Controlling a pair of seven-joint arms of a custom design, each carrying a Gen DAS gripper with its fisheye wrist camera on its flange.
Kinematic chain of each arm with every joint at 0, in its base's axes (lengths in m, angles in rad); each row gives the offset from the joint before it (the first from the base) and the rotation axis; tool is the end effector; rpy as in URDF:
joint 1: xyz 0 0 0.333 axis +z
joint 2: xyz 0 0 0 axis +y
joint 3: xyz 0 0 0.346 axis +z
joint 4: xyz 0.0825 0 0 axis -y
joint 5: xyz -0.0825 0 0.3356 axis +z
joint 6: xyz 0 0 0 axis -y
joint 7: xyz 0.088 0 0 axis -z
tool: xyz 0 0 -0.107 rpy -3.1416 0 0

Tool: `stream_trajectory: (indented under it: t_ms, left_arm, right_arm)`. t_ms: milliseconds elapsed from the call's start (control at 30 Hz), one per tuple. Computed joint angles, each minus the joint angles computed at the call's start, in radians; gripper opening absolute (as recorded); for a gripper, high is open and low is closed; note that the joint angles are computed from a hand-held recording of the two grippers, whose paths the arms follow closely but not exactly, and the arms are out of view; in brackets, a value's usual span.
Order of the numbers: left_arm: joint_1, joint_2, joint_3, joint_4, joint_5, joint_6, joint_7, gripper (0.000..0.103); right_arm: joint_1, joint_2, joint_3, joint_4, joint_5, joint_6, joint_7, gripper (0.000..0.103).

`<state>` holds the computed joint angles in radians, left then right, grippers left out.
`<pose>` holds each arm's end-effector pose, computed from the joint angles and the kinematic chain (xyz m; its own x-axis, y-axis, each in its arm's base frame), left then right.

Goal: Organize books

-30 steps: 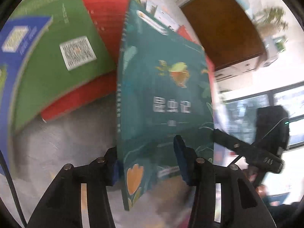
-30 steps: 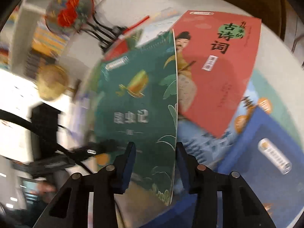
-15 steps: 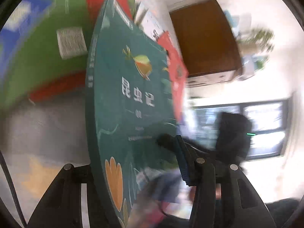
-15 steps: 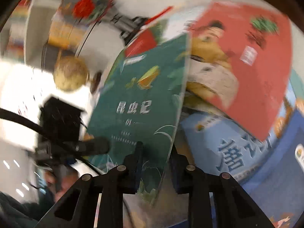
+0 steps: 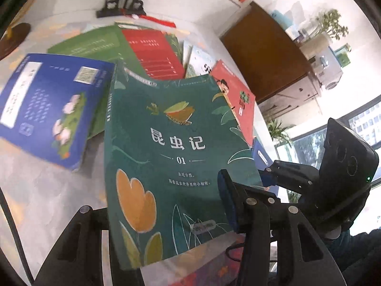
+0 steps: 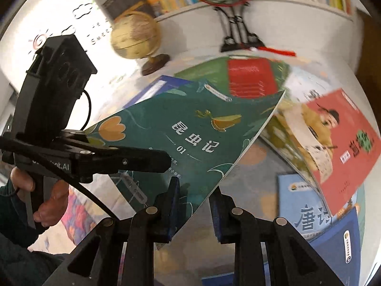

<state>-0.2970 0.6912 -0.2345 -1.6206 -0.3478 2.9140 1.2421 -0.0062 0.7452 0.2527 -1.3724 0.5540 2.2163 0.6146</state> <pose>0.6478 -0.3102 0.3467 0.0846 -0.8471 0.5247 -0.8986 -0.2923 -0.3271 0.7108 0.1454 0.3480 0.7367 -0.5754 -0.3551 -0.6725 -0.5691 -0.4731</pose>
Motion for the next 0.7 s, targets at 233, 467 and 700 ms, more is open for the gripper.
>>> stream_trajectory:
  t_ms: [233,467,700]
  left_arm:
    - [0.173,-0.135,-0.196,-0.255,-0.114,0.222,0.145,0.045]
    - [0.635,-0.245,-0.613,-0.56,-0.151,0.446,0.261,0.045]
    - [1.031,-0.358,-0.819,-0.832,-0.034,0.558,0.141,0.045]
  right_arm:
    - [0.037,-0.152,0.026,-0.182,0.065,0.114,-0.052,0.023]
    - [0.155,-0.238,0.047,-0.264,0.085,0.246,-0.007,0.024]
    - [0.321,-0.12,0.094,-0.115,0.011,0.268,0.095,0.029]
